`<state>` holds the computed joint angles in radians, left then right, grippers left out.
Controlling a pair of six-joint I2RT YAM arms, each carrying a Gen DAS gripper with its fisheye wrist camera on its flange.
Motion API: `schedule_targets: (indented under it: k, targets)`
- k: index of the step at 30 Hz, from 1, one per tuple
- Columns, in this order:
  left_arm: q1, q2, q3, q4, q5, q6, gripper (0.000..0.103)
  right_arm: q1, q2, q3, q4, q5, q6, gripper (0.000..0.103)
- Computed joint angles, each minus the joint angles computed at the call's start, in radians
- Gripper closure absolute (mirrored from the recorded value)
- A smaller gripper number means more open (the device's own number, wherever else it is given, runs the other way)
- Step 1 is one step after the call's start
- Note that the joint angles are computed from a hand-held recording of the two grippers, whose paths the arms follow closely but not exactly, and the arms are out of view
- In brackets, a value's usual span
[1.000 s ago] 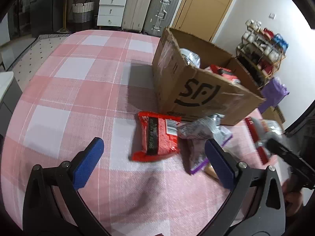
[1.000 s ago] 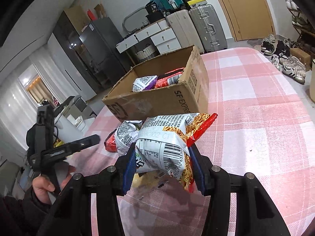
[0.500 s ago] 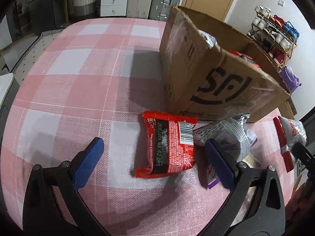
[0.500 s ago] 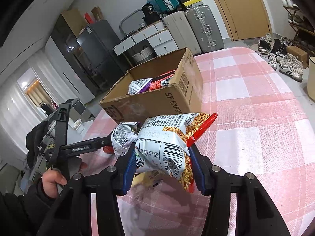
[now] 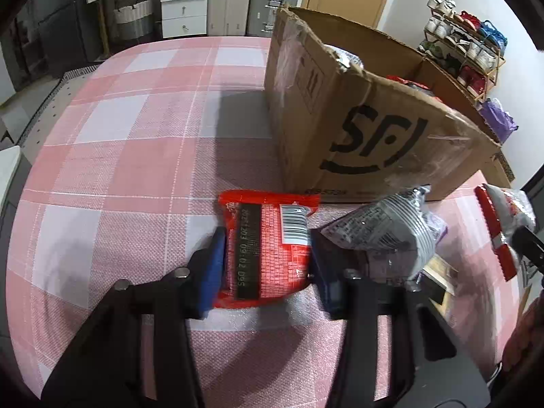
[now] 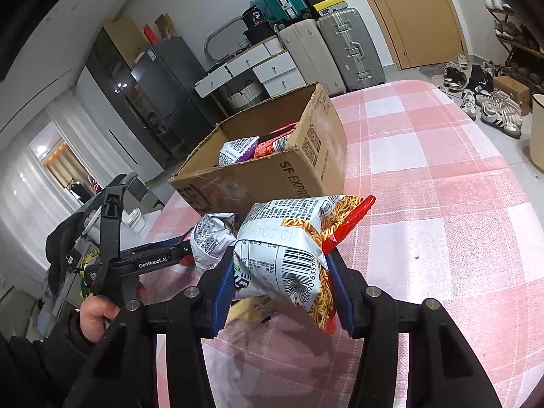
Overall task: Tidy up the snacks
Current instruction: 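Lift the white bag with the right gripper while the left gripper grasps a red bag, then raise both held bags over the box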
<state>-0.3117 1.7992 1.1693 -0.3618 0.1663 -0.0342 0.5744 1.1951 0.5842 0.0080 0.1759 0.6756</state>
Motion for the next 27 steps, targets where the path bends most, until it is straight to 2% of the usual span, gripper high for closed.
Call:
schedule_targets:
  k: [6,18,27]
  targets:
    - [0.011,-0.041,-0.035,-0.006,0.02,0.018,0.062,0.003,-0.025,-0.012,-0.008,0.009,0.01,0.052]
    - [0.009,-0.285,-0.154,-0.049,0.028,0.026,0.061,0.076,-0.124,0.007,-0.078,0.077,0.023,0.052]
    - [-0.014,-0.415,-0.104,-0.142,0.051,0.024,0.061,0.17,-0.151,0.111,-0.165,0.162,-0.014,0.051]
